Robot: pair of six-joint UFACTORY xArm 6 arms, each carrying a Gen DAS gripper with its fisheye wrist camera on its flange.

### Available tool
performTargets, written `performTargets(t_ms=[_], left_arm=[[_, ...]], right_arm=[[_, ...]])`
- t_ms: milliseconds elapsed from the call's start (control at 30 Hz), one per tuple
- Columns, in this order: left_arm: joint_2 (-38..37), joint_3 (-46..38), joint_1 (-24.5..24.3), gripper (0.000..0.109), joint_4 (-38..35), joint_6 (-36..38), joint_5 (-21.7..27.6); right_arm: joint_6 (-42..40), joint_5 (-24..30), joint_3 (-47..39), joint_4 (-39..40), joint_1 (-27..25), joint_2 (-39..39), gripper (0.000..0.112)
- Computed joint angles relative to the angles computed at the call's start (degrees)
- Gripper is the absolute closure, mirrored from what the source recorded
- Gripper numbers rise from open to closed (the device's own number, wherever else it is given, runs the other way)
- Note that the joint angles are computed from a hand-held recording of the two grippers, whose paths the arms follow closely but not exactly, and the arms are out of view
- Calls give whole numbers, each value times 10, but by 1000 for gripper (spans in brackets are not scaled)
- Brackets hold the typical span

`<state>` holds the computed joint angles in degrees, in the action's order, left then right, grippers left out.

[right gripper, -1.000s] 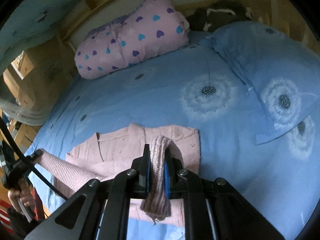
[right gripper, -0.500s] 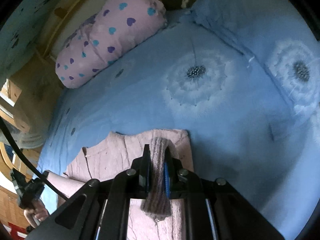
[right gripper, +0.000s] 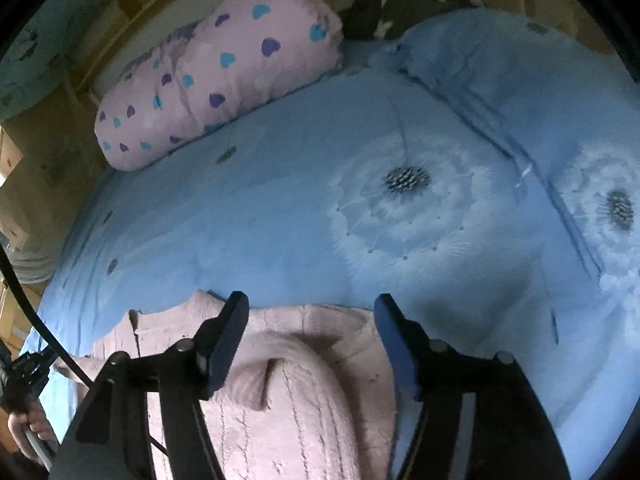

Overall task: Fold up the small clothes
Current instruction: 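Lower the hem and open the right tool while the left tool keeps holding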

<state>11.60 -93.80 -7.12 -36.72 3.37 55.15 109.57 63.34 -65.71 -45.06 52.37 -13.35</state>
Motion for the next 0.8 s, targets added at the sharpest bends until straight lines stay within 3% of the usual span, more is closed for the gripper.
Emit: performTargets(t_ms=[67, 133, 300, 400, 533, 633, 733, 800], left_arm=[[9, -12, 12, 81, -48, 0, 56], [-2, -1, 14, 81, -81, 26, 81], [-111, 118, -17, 75, -50, 53, 4], [-157, 167, -28, 75, -61, 88, 25], [-176, 184, -67, 74, 8, 87, 37], [-160, 194, -82, 74, 50, 66, 39], [-157, 219, -82, 77, 46, 76, 15], [-169, 228, -79, 80, 47, 85, 0]], right_arm=[[-15, 57, -23, 3, 25, 17, 42], [-32, 76, -35, 13, 35, 27, 42], [-68, 46, -44, 53, 31, 44, 41], [-91, 58, -64, 69, 40, 65, 40], [-95, 82, -83, 71, 66, 77, 39], [-102, 79, -82, 85, 84, 85, 30], [-100, 156, -118, 98, 119, 122, 30], [-101, 176, -133, 98, 137, 133, 30]])
